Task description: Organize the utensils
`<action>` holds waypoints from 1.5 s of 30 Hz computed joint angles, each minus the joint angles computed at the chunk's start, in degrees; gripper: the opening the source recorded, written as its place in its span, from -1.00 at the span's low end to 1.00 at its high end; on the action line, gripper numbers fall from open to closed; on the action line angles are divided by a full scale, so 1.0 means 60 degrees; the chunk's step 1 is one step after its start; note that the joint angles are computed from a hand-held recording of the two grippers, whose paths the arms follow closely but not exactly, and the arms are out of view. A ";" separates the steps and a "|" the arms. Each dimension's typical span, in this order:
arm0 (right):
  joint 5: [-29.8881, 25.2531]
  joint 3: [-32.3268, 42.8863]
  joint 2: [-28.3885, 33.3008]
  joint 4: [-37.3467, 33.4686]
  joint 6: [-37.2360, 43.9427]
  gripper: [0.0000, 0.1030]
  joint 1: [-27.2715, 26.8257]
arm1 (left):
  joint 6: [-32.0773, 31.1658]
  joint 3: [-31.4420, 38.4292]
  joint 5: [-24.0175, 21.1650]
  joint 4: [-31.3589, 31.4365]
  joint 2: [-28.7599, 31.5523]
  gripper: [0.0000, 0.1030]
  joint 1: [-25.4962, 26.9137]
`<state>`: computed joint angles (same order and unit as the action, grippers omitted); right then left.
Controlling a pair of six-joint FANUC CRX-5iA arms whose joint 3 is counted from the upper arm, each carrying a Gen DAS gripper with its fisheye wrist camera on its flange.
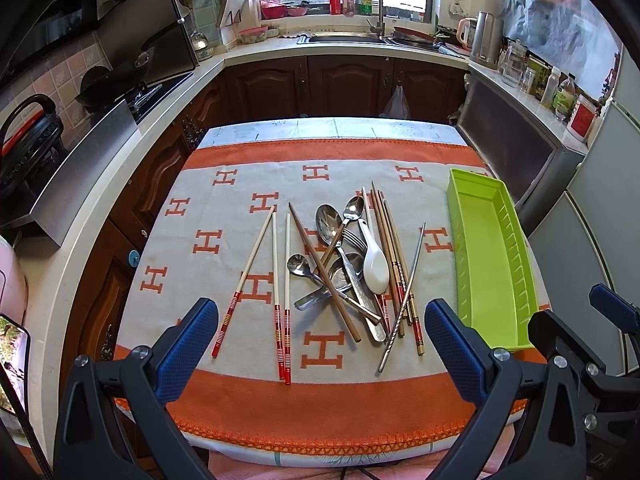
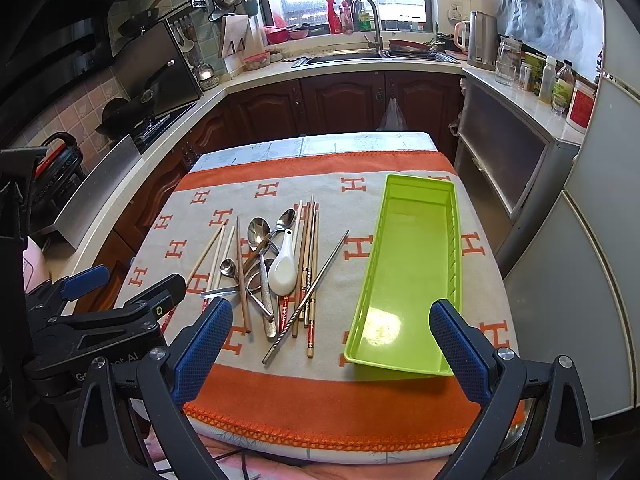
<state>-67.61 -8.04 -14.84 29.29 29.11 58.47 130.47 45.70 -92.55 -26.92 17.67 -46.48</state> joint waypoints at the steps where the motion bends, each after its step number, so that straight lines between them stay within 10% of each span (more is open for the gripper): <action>1: -0.0017 0.0002 -0.0010 0.0015 -0.0006 0.94 0.0016 | -0.0001 0.0016 -0.0012 0.0007 0.0006 0.98 0.0002; 45: 0.0079 0.1188 0.1079 -0.1274 0.1423 0.94 -0.1067 | -0.0990 -0.0263 0.0252 0.1526 0.0114 0.98 0.1451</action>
<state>-67.14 -0.91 -8.37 21.65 37.65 52.07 124.53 44.12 -91.04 -17.77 18.35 -37.77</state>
